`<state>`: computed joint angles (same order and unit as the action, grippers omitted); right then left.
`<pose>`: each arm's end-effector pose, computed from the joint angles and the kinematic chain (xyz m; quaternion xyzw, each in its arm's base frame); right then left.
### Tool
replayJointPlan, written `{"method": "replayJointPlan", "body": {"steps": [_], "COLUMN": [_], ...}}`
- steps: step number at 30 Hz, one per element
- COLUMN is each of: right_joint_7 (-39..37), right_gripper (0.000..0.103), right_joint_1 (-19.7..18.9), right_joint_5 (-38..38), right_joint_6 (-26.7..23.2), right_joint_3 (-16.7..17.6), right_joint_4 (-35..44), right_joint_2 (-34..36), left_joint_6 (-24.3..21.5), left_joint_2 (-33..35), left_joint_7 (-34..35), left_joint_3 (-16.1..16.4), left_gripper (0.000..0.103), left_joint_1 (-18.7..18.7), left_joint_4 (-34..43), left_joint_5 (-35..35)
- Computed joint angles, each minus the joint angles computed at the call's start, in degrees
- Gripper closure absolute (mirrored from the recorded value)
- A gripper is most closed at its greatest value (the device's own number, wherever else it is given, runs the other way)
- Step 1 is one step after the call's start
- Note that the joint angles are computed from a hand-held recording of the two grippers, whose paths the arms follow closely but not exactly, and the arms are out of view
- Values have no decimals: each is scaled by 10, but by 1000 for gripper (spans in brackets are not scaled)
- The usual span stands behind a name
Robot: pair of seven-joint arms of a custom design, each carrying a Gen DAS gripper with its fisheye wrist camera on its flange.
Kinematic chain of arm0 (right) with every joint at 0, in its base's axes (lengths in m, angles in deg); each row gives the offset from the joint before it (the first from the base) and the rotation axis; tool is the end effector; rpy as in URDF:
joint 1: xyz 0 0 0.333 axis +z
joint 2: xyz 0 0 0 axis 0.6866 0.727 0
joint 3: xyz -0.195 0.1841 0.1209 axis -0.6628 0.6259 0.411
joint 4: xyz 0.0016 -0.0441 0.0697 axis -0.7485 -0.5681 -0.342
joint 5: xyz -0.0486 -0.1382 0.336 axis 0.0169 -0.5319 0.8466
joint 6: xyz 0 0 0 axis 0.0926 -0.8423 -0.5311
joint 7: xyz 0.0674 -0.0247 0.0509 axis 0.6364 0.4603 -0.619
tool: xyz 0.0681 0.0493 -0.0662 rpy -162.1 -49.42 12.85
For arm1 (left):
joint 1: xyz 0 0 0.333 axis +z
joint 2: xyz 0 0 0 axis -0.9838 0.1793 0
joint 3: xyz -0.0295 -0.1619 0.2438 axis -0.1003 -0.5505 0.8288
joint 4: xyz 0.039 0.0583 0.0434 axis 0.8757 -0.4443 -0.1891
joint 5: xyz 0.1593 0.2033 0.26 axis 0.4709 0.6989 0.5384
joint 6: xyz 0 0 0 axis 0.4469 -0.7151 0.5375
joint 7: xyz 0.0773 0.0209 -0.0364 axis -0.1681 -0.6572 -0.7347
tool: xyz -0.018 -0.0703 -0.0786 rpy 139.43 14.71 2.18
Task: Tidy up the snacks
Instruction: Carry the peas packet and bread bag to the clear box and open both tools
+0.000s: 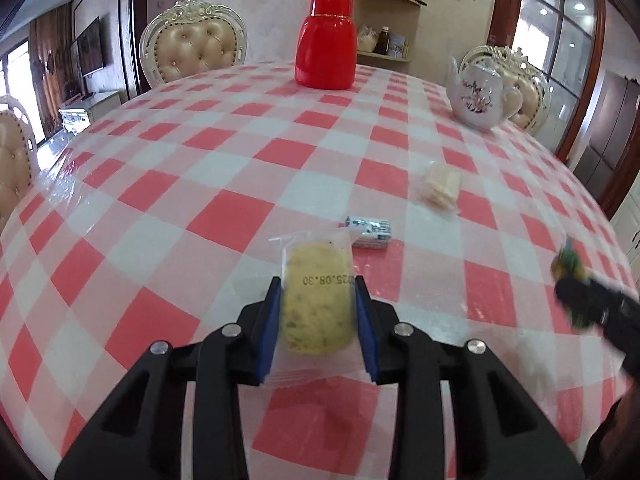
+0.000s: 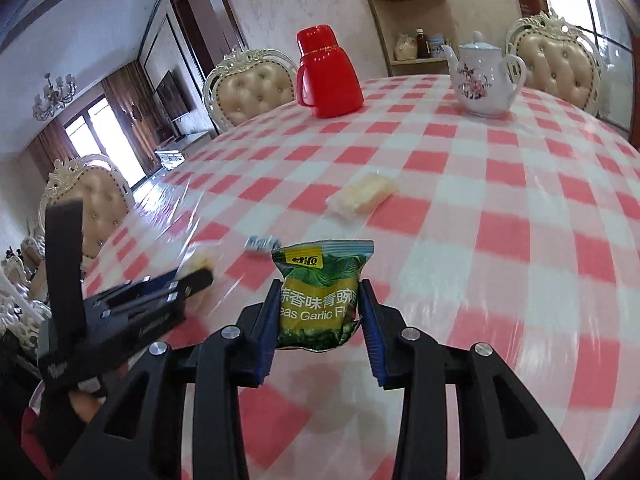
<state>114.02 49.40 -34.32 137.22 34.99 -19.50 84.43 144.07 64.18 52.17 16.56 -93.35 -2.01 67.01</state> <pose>0.6181 0.1679 0.4278 -0.6448 0.6332 -0.1666 0.3944 0.6713 -0.2107 0.4132 -0.6200 0.6888 -0.3069 0.2167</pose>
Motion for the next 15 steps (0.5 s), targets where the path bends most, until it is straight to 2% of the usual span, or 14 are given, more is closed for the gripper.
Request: {"method": "replayJointPlan", "body": {"steps": [2,4,9,10,12,13,14,15], "right_joint_7": [6,4,-5,-19,-61,-56,-53,-56], "right_gripper": [66,66,66,66,66,66,66,66], "right_joint_1": [6,-3,-45,-74,-132,-141,-130,-135], "right_joint_5": [3,12,45,61,111,108,109,115], "right_joint_6": [14,28,55,59,64,67,70,78], "right_joint_3": [-1,13,65,98,166,175,165,172], "right_joint_4": [-23,-43,-84,-90,-99,-107,-115,-127], "right_joint_2": [-12,-23,-43,-45,-47,-51,-59,-67], "left_joint_6": [14,35,59,60,62,63,65,68], "left_joint_2": [-12,-29,-69,-78,-96,-104,-115,-121], "left_joint_7": [-27,-57,-161,-183,-215,-233,-253,-260], "left_joint_3": [19,34,100,109,111,113,116,109], "left_gripper": [68,68,68,68,68,68,68,68], "left_joint_1": [-16,-30,-95,-106,-114,-118,-122,-117], "left_joint_4": [-18,-44,-97,-107,-129,-139,-153,-162], "left_joint_5": [14,28,119,142,176,195,215,222]}}
